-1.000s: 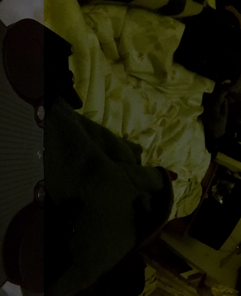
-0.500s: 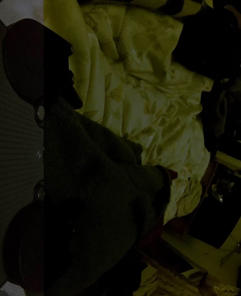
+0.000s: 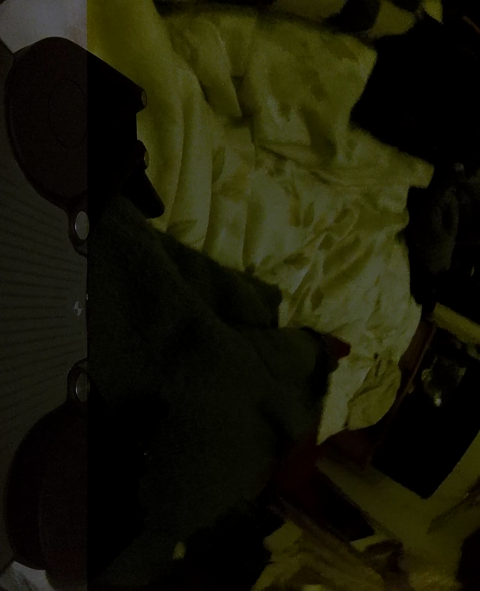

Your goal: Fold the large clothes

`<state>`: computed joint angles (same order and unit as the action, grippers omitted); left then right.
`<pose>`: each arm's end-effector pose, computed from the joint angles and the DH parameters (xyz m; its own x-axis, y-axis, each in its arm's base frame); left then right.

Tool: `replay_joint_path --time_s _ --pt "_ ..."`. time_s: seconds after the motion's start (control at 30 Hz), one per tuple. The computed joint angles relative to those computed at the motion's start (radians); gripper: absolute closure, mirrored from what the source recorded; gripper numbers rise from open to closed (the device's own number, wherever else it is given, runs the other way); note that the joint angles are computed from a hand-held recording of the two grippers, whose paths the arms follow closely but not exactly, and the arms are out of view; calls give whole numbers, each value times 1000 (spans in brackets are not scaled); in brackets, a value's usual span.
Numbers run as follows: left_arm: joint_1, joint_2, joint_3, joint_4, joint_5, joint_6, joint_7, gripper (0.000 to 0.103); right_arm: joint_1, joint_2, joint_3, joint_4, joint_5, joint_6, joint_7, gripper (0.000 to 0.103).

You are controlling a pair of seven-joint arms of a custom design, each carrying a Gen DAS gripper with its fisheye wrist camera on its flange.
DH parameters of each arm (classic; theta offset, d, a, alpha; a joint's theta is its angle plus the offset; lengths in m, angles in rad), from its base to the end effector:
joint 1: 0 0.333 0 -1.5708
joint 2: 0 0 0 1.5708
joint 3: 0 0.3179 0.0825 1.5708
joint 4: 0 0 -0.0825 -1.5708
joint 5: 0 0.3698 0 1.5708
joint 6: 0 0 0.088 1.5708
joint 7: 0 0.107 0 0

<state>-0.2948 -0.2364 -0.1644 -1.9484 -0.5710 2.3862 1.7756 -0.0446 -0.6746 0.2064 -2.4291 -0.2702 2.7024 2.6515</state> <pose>0.4596 -0.2443 0.6618 -0.4754 -0.7908 0.3855 -0.7722 0.1652 -0.6135 0.3774 0.0945 0.6464 -0.4030 -0.7856 -0.4695 -0.3955 0.6122 -0.6847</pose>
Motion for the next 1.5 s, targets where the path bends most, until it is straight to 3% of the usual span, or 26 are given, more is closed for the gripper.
replay_joint_path --time_s 0.13,0.2,0.27,0.3,0.4,0.5,0.63,0.77,0.9,1.03,1.13,1.27,1.43,1.5 --pt "8 -15 51 26 -155 31 -3 0 196 -105 -138 -75 227 43 -27 12" --pt "31 10 33 68 -78 27 -31 0 289 -137 -180 -104 324 66 -67 12" --pt "54 69 11 157 61 -88 -89 0 384 -154 -217 -123 410 77 -114 11" --pt "59 95 3 188 96 -138 -105 0 403 -152 -217 -123 442 68 -131 11" --pt "63 137 7 195 10 -213 -84 0 356 -130 -162 -78 431 -45 -141 10" --pt "65 150 -1 162 -94 -211 -10 0 364 -117 -153 -85 460 -5 -175 8" --pt "58 168 -26 149 -113 -172 17 0 414 -67 -180 -105 501 64 -279 9" --pt "56 137 -25 99 -165 -127 61 0 358 -35 -121 -115 469 118 -288 23" --pt "41 65 -23 32 -176 -70 92 0 276 -73 -26 -113 366 83 -266 37" --pt "17 6 -18 -8 -145 -19 87 0 180 -129 104 -78 184 15 -253 45" --pt "-8 -14 0 -7 -174 17 109 0 142 -146 165 -50 62 32 -261 47" --pt "-41 -4 17 43 -262 67 158 0 136 -129 157 -10 -11 71 -293 48" --pt "-56 107 -46 210 -164 163 145 0 85 -96 124 59 -79 133 -372 49" --pt "-65 176 -84 284 -90 273 98 0 47 -57 107 105 -103 168 -410 49"
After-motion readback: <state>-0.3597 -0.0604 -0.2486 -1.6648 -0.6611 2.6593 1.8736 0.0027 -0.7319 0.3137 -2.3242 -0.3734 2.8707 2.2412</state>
